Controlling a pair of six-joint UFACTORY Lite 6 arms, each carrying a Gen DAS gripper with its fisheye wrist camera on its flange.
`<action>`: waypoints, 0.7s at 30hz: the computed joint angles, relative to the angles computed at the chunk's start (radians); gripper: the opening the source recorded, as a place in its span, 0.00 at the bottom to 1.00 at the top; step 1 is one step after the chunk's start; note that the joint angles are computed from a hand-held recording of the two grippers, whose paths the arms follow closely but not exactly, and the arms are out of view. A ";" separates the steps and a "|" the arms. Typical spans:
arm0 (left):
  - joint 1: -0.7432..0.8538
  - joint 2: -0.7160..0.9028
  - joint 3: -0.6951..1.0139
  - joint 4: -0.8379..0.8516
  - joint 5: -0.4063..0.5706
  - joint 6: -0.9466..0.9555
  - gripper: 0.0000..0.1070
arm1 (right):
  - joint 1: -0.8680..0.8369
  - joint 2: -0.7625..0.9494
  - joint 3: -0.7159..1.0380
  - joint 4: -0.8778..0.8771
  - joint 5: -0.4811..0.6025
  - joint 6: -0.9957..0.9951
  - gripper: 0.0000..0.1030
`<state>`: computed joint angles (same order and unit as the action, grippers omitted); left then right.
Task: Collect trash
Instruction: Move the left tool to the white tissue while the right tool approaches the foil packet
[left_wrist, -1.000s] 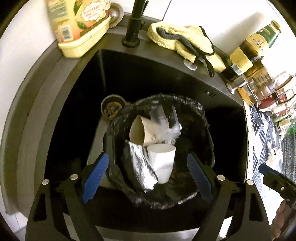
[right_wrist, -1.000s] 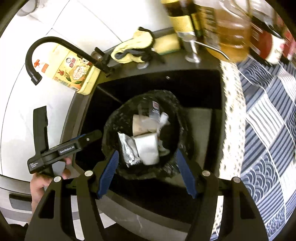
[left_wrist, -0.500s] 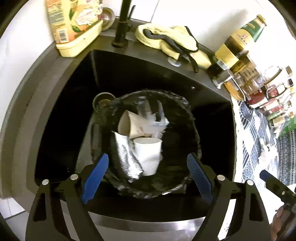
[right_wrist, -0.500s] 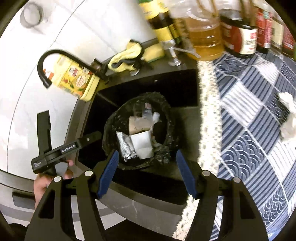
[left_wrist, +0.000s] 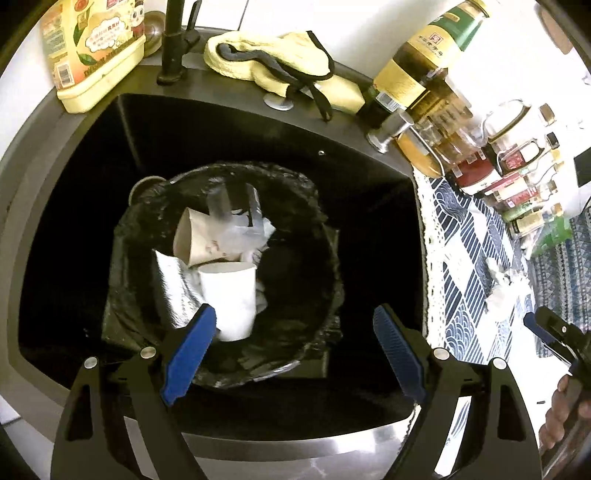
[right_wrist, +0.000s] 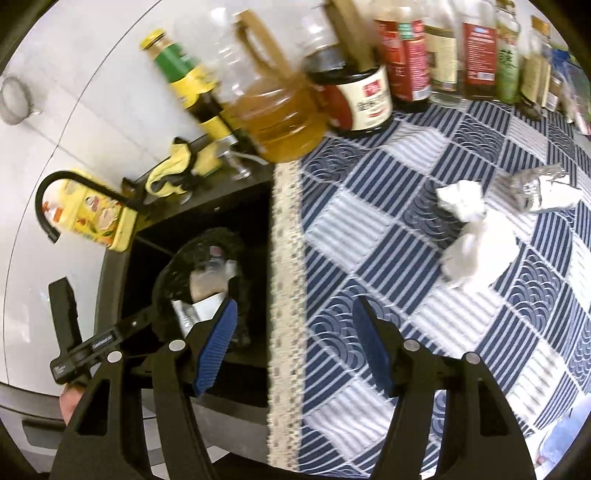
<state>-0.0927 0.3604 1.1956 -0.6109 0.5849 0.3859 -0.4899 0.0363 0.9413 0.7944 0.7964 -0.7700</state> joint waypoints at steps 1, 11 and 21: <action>-0.005 -0.002 -0.004 -0.001 -0.002 -0.008 0.79 | -0.011 0.011 0.011 -0.009 0.004 -0.001 0.63; -0.177 -0.023 0.006 0.148 -0.032 -0.279 0.79 | -0.221 0.149 0.140 -0.010 0.114 -0.173 0.64; -0.541 0.090 0.259 0.556 0.009 -0.970 0.79 | -0.463 0.584 0.636 -0.097 0.356 -0.340 0.67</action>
